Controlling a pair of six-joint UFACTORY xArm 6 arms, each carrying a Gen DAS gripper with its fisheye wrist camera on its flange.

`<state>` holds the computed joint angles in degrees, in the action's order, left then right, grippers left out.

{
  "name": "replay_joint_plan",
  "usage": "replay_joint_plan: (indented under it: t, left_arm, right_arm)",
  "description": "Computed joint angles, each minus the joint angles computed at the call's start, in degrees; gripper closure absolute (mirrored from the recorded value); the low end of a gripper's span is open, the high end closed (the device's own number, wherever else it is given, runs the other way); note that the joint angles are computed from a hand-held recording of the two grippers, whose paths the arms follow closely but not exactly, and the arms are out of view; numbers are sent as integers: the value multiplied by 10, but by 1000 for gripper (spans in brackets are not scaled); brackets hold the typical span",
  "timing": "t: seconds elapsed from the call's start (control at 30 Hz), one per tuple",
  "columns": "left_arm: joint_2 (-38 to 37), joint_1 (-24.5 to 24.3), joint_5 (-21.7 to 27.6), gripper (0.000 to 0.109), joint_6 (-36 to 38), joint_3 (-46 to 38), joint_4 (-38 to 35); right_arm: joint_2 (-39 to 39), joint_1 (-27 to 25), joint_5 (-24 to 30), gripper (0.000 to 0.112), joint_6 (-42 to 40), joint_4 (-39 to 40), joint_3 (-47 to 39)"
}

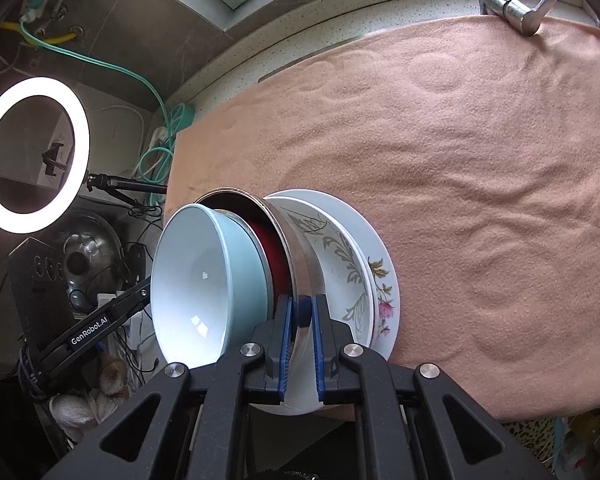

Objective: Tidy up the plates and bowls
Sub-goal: 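Lower the nested bowl stack onto the white floral plates with both grippers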

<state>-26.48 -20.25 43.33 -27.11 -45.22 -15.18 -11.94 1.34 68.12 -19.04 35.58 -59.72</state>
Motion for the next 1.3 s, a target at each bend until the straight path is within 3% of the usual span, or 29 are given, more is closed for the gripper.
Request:
replay_joint_plan:
  t: [0.93,1.3]
  left_arm:
    - [-14,-6,-1,95,-20,10,29]
    - [-59,-11,6,90,-82,26,128]
  right_arm:
    - [-54,9,-54,100,-27,-25,40]
    - [-121,-1,-86,100,-33,-38,89]
